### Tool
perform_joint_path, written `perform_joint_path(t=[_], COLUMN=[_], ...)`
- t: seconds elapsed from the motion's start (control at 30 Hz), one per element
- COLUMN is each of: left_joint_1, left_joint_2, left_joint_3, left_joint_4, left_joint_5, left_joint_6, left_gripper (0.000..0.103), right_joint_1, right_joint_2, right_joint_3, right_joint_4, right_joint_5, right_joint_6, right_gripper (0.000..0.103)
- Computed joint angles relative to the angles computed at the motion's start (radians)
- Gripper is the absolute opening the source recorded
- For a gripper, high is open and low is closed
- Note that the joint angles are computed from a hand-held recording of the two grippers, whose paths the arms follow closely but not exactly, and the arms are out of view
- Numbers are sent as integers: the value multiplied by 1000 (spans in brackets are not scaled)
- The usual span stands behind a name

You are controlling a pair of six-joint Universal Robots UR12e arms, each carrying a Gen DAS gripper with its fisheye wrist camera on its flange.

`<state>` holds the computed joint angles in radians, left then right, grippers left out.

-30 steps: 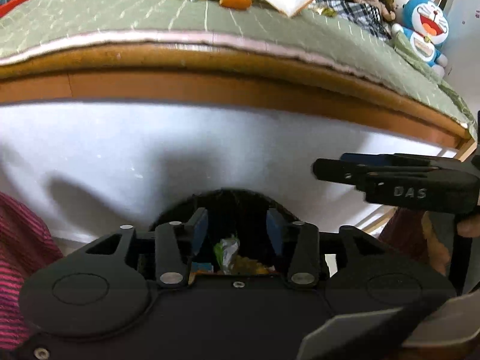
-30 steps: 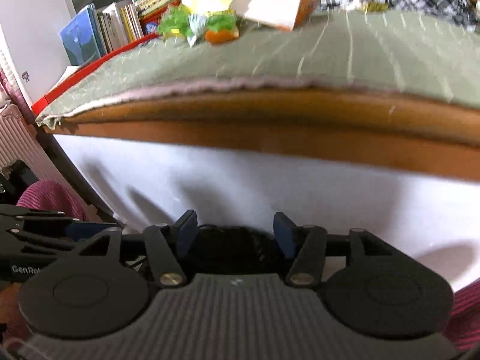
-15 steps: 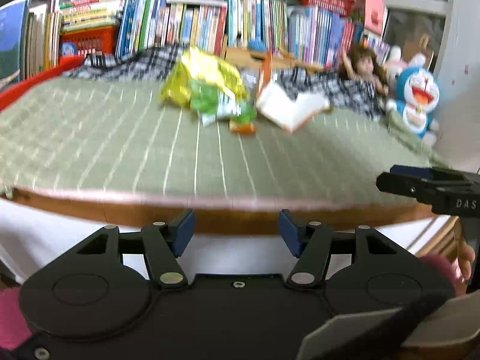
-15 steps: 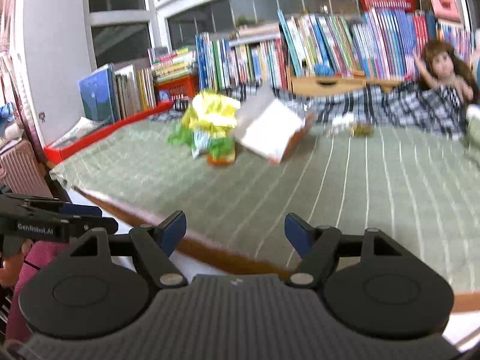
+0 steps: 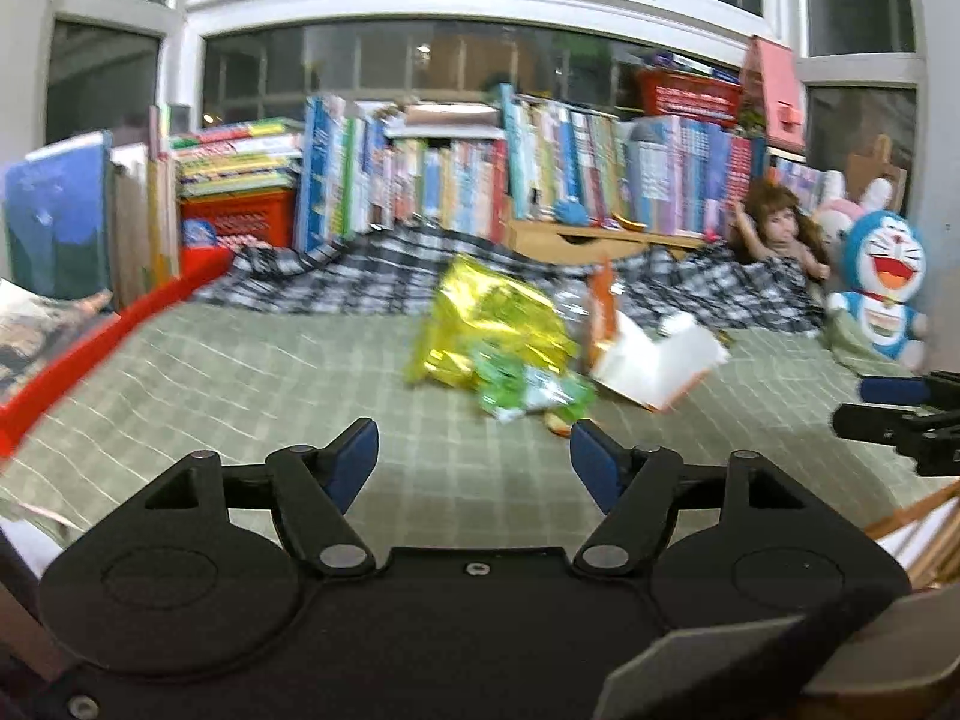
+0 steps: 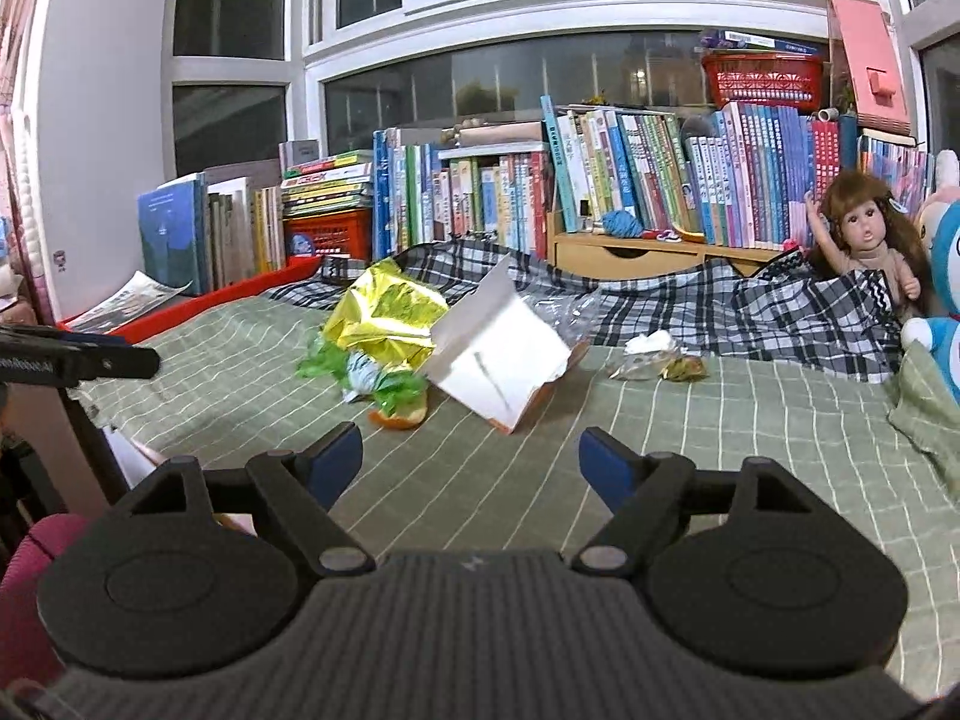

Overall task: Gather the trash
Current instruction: 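Raise both tools back above the bed, then grasp the green snack bag with left tool while right tool grasps the white-orange paper bag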

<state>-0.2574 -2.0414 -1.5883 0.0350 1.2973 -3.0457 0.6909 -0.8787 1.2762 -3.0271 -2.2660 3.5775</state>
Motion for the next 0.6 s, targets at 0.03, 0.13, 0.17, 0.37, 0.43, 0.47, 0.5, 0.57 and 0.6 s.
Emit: perform_joint_path(t=[0.03,0.13,0.17,0.37,0.43,0.47,0.5,0.57,0.6], left_joint_1=[0,6,8,11,6,2,-1,-14,-21], left_joint_2=[-1,-7,-10,-64,-86,-97,-110,-135,-147], left_joint_3=[4,19,29,116,145,160,176,204,217], left_joint_4=[10,11,4,-67,-99,-118,-133,-149,-154], left_joint_5=[20,51,53,-26,-59,-75,-95,-104,-103], left_joint_6=[2,-8,-15,-47,-59,-57,-53,-46,-44], left_gripper=[71,77,77,86,87,87,87,88,88], right_joint_1=[-1,-7,-10,-37,-46,-50,-55,-63,-67], right_joint_2=[0,9,13,45,57,63,69,85,94], right_joint_3=[-1,-18,-26,-82,-104,-114,-127,-155,-172], right_joint_4=[3,24,33,73,100,115,135,175,200], right_joint_5=[-4,-27,-35,-50,-42,-34,-24,-10,-2], right_joint_6=[3,-3,-6,-26,-35,-42,-52,-73,-83], right_gripper=[87,88,88,98,101,102,102,103,103])
